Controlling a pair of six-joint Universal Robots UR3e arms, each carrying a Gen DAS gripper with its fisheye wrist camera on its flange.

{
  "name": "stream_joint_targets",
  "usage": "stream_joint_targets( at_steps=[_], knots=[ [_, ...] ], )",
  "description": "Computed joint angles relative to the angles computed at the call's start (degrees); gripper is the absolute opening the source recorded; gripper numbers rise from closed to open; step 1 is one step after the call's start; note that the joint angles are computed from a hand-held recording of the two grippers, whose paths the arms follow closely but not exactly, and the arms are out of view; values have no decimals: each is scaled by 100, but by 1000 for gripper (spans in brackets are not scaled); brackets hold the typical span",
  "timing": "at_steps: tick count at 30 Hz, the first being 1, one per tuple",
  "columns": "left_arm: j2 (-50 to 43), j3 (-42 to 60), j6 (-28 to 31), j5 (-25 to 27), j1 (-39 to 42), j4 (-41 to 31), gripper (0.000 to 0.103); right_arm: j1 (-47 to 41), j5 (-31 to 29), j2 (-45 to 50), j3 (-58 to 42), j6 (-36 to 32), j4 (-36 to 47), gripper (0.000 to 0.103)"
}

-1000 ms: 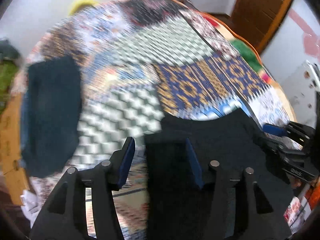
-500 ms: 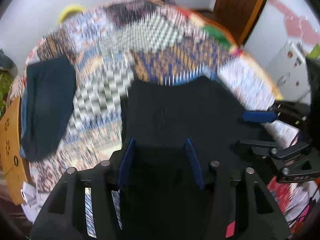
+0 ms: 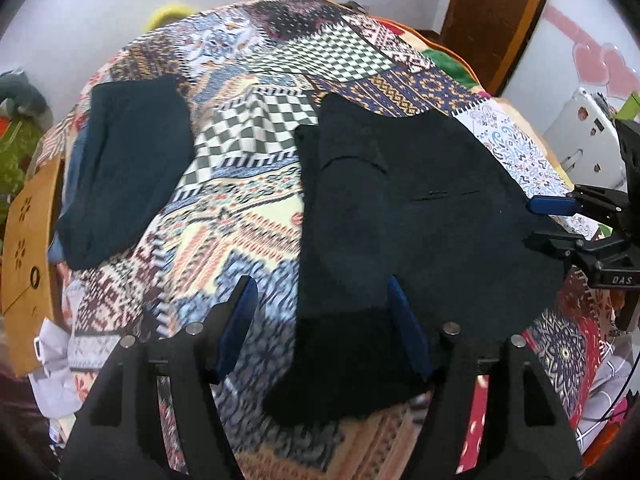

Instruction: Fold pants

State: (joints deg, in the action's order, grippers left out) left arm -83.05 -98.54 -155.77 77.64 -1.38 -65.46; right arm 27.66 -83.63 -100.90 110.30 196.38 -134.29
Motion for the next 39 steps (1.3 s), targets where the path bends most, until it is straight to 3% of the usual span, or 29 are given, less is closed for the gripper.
stream_joint_targets(
  at_steps=[6,12,17,23,27,34,37,39],
  knots=[
    [598,-457,161,-441,630,-352,68,126,-320,-313,370,255,-126,56],
    [669,-406,20,-325,565,-311,68,-96,-73,-915,773,475,-11,58],
    [517,56,-198,-287,614,-417,68,-181,-128,-1032,621,211,363,64],
    [-504,1332,-558,-209,273,-645,71,-460,-72,-982,383,73,360,65],
    [-1365,2270,-743,-399,18,-1104,77,-732,145,-818,462,156,-97,72],
    [-2960,3686,-925,-318,-331,-2011,78,-1253,995,-19,775,361,-654,72],
    [-3351,4081,-958,-683,-202,-2485,78,-1642,1627,84,1087,376,-923,73],
    [-3583,4327,-971,-889,-127,-2736,78,-1698,1725,198,1020,283,-928,73]
  ],
)
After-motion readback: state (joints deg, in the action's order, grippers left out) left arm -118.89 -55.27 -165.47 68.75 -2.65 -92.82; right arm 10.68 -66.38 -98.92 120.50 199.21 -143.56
